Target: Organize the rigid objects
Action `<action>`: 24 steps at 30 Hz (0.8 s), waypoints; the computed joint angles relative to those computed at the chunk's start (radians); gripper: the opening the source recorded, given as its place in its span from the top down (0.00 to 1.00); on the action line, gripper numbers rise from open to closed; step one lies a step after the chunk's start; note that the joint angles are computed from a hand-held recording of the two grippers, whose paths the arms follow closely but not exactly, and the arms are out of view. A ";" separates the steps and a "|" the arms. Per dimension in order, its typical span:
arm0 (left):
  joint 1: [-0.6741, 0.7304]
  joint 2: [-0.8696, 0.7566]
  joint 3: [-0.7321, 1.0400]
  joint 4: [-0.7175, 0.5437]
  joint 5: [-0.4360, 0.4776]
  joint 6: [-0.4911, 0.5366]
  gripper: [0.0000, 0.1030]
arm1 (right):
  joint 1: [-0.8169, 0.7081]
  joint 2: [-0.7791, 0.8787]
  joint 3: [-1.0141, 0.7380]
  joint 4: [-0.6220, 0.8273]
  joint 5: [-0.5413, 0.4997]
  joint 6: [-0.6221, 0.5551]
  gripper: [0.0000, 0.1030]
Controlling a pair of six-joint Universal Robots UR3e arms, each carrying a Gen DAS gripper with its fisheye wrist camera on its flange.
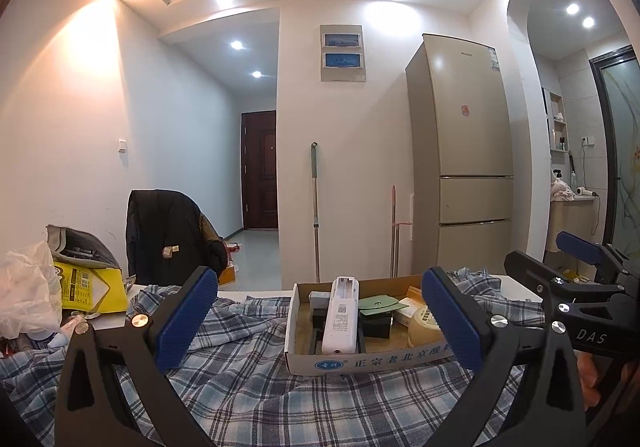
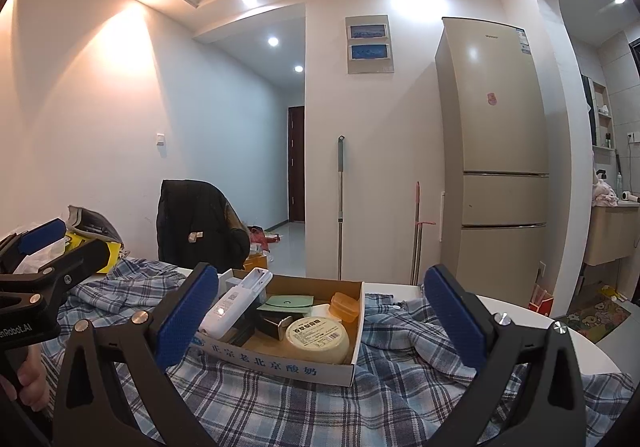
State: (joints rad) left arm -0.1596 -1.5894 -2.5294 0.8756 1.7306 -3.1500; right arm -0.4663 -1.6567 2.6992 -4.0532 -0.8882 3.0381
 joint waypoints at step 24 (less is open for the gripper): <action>0.024 0.032 -0.007 -0.043 -0.009 -0.009 0.00 | -0.032 -0.018 0.010 0.010 0.035 -0.002 0.00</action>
State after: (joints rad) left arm -0.1360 -1.5574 -2.5364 0.8323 1.7214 -3.1588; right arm -0.4981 -1.6748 2.7092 -4.0434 -0.8532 3.0362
